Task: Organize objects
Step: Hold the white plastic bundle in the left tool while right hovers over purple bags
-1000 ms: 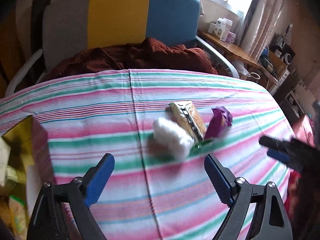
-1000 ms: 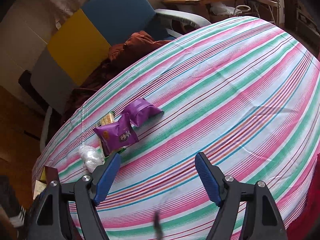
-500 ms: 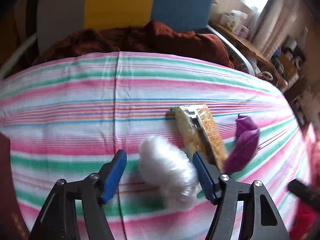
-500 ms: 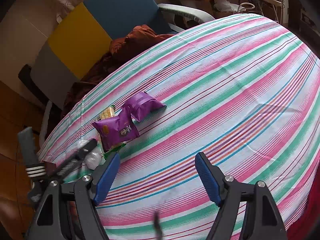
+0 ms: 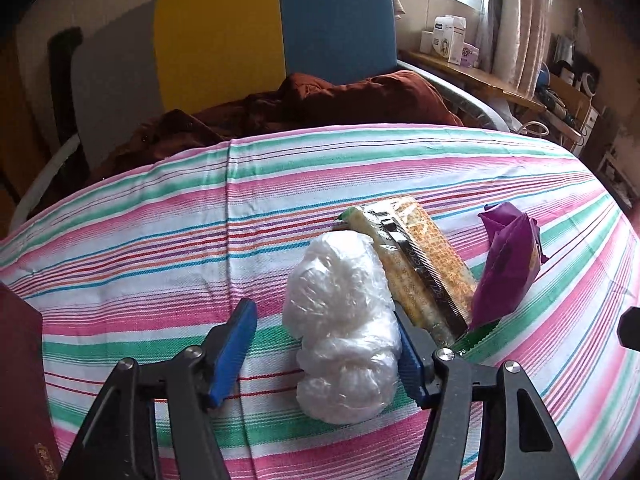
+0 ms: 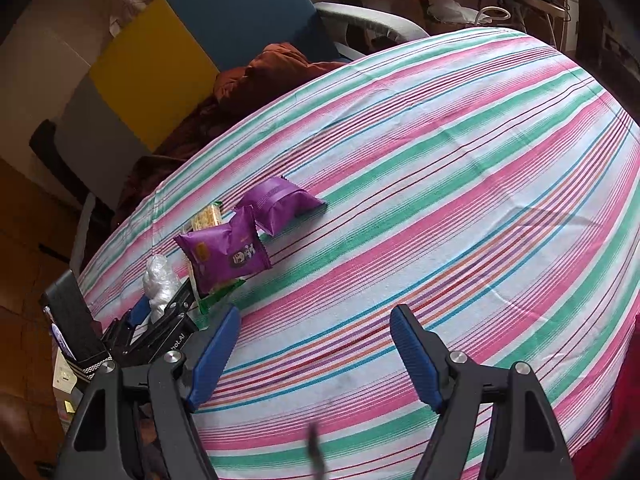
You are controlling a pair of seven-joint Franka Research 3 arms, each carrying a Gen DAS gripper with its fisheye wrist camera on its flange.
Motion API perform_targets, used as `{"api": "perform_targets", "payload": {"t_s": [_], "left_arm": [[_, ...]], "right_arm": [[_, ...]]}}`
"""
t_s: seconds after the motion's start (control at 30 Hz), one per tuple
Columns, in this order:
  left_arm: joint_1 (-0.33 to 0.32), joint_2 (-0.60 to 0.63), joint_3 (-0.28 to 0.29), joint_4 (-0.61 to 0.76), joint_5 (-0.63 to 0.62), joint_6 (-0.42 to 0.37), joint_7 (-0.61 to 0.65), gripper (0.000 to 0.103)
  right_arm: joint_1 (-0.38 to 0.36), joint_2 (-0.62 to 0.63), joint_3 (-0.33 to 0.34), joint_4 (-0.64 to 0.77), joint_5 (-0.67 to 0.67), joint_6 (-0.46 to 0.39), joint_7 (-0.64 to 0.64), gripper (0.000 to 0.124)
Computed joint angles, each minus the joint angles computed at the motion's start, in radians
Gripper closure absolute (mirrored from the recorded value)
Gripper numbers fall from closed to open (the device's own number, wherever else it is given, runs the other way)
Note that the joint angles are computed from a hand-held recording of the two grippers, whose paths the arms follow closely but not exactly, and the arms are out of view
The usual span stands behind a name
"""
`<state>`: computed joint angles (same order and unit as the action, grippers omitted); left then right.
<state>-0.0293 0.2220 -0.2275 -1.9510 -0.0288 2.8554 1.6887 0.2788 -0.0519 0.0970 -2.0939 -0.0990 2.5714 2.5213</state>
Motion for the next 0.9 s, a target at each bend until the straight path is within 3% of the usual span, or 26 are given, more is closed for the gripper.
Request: {"api": "perform_targets", "payload": {"t_s": [0.73, 0.9], "left_arm": [[0.006, 0.008, -0.008, 0.003, 0.001, 0.017, -0.002, 0.038], [0.013, 0.01, -0.015, 0.006, -0.02, 0.015, 0.014, 0.038]], "right_arm": [[0.012, 0.028, -0.01, 0.034, 0.014, -0.057, -0.006, 0.046], [0.013, 0.078, -0.016, 0.15, -0.083, -0.124, -0.002, 0.046]]}}
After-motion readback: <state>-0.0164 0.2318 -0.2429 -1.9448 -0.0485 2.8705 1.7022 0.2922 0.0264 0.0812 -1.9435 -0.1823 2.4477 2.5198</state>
